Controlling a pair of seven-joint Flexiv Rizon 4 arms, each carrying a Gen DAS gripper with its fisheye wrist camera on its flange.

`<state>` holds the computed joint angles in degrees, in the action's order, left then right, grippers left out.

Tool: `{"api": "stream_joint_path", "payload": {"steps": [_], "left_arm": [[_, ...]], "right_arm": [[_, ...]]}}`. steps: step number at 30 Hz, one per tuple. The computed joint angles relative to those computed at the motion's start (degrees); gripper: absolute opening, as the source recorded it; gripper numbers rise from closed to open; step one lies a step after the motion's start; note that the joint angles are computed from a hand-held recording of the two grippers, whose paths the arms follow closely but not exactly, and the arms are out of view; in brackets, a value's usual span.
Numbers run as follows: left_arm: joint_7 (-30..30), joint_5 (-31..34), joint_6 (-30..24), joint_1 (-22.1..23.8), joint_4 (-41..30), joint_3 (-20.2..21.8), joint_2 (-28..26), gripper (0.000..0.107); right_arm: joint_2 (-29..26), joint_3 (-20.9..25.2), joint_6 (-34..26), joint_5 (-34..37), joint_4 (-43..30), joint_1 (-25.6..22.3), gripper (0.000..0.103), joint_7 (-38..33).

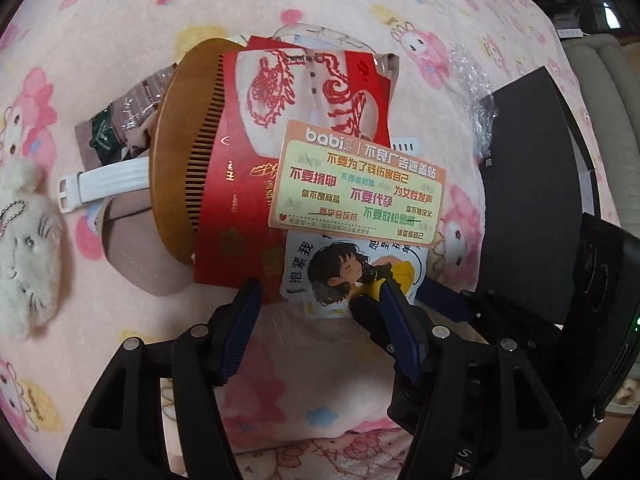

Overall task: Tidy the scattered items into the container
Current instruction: 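Lift the babi sticker pack and carry it over the black box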

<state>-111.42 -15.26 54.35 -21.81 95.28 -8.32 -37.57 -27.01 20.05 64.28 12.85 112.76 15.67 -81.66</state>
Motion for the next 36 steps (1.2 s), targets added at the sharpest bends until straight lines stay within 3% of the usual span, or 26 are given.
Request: {"api": "stream_joint_path", "payload": {"steps": [4, 6, 11, 13, 15, 17, 19, 21, 23, 28, 30, 32, 36], "left_arm": [[-0.95, -1.94, 4.72, 0.87, 3.7, -0.67, 1.87, 0.062], [1.31, -4.8, 6.87, 2.7, 5.37, -3.23, 2.04, 0.062], [1.86, -3.69, 1.46, 1.56, 1.85, -2.07, 0.29, 0.062], [6.27, -7.96, 3.39, 3.99, 3.92, -5.56, 0.46, 0.062], [6.19, -7.81, 5.29, 3.18, 4.69, -4.87, 1.25, 0.061], [6.8, -9.5, 9.84, 3.34, 7.36, -5.76, 2.8, 0.06], [7.91, -11.2, 14.68, 3.7, 10.26, -7.0, 4.45, 0.051], [8.74, -11.81, 17.36, 4.08, 12.31, -7.44, 5.91, 0.035], [9.42, -13.31, 20.35, 4.63, 13.99, -8.91, 6.67, 0.028], [14.14, -19.44, 29.53, 8.56, 19.03, -17.71, 8.67, 0.027], [13.27, -18.53, 29.88, 7.09, 19.02, -16.74, 9.93, 0.027], [10.17, -15.21, 28.75, 2.59, 15.85, -12.29, 9.77, 0.027], [6.37, -9.79, 26.6, -2.55, 11.23, -7.26, 10.75, 0.027]], "right_arm": [[0.61, -0.32, 1.86, 0.0, 0.82, 0.38, 0.044, 0.51], [0.67, -0.82, 2.88, -0.9, 1.26, 0.9, 0.044, 1.14], [-0.87, 0.61, 0.7, -0.46, -0.51, -0.21, 0.044, -0.25], [-0.84, 1.64, 0.26, 0.72, -0.8, -0.96, 0.045, -1.37], [-0.51, 3.46, -0.45, 3.58, -1.38, -2.58, 0.044, -3.48], [0.51, 4.45, -0.31, 5.71, -1.3, -3.29, 0.044, -5.66], [2.54, 3.95, 0.45, 6.34, 0.15, -2.72, 0.044, -6.37], [5.3, 3.06, 2.44, 6.53, 2.75, -1.23, 0.043, -6.08], [6.9, 2.12, 3.3, 5.79, 3.5, -0.79, 0.04, -5.7], [12.75, 2.43, -0.54, 11.83, 4.0, -4.08, 0.039, -12.07], [15.98, 1.84, -1.88, 14.74, 4.52, -4.84, 0.039, -15.52], [18.4, 1.01, -1.99, 17.03, 5.1, -4.45, 0.039, -17.43], [24.7, -2.07, -3.66, 20.43, 6.54, -4.59, 0.039, -22.03]]}}
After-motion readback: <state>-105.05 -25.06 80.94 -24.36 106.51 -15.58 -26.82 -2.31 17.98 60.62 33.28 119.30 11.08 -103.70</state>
